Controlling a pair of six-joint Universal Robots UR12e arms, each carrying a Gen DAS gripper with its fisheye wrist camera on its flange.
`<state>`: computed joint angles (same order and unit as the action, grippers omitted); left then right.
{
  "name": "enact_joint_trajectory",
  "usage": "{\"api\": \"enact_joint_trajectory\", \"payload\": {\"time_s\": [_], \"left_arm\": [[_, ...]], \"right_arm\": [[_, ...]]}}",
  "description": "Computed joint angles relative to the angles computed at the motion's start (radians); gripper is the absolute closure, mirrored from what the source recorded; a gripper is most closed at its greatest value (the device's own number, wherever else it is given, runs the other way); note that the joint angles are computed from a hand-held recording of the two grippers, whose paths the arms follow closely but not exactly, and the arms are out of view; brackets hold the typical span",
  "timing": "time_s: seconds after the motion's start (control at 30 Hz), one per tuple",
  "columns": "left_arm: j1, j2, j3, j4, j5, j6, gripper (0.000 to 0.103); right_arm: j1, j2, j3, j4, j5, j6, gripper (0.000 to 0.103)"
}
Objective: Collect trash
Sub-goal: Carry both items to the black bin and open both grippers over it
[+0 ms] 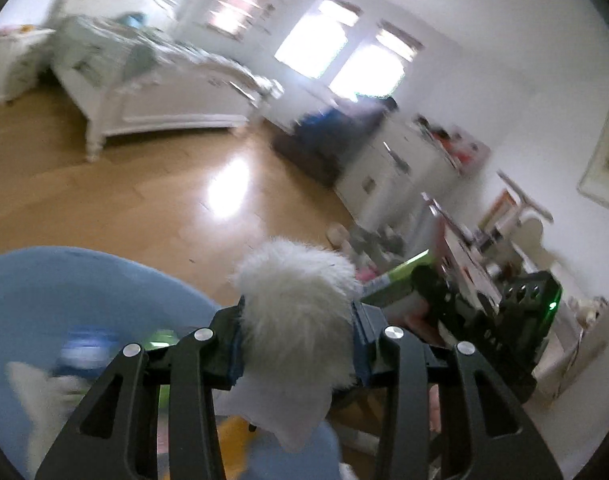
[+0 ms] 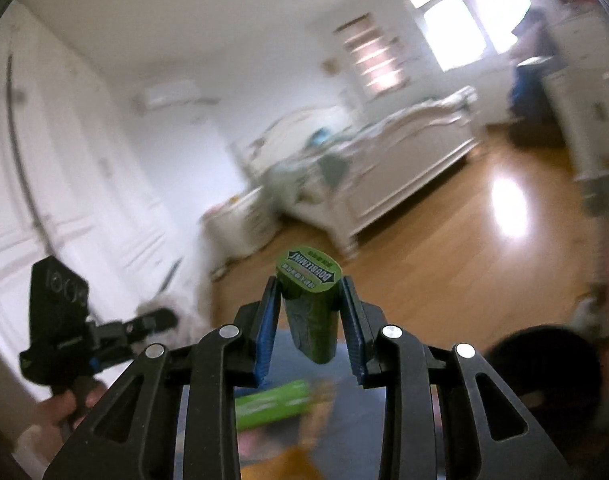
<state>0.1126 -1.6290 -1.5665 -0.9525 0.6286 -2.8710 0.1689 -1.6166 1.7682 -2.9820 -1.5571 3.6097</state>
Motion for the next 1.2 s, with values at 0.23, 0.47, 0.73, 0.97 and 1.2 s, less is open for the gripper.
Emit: {"api": "enact_joint_trajectory", "payload": {"time_s": [0.23,0.47,0.73,0.97,1.2], "left_arm": [[-0.169,-0.086,0.049,-0.092,0.050,0.051,0.062],[-0.255,-0.154,0.078,-0.150,0.130,0.062,0.062],[-0.271,-0.181,0.093,-0.173,0.181,0.066,0.062],[-0.294,-0.207,0.111,-0.169,0.201,0.038,0.061],[-0.297,-0.208,0.120,-0.158,0.225,0.018,0.024]], "right_arm": [[-0.125,-0.101,0.134,0.080,-0.063,0.037,0.072],[-0.202,-0.099,0.219,0.083,0.001,0.088,0.072],[-0.223,-0.067,0.245,0.080,0.052,0.135,0.072],[-0.237,-0.049,0.250,0.093,0.083,0.147,0.072],[-0.245,-0.038,0.233,0.140,0.100,0.162,0.066]]}}
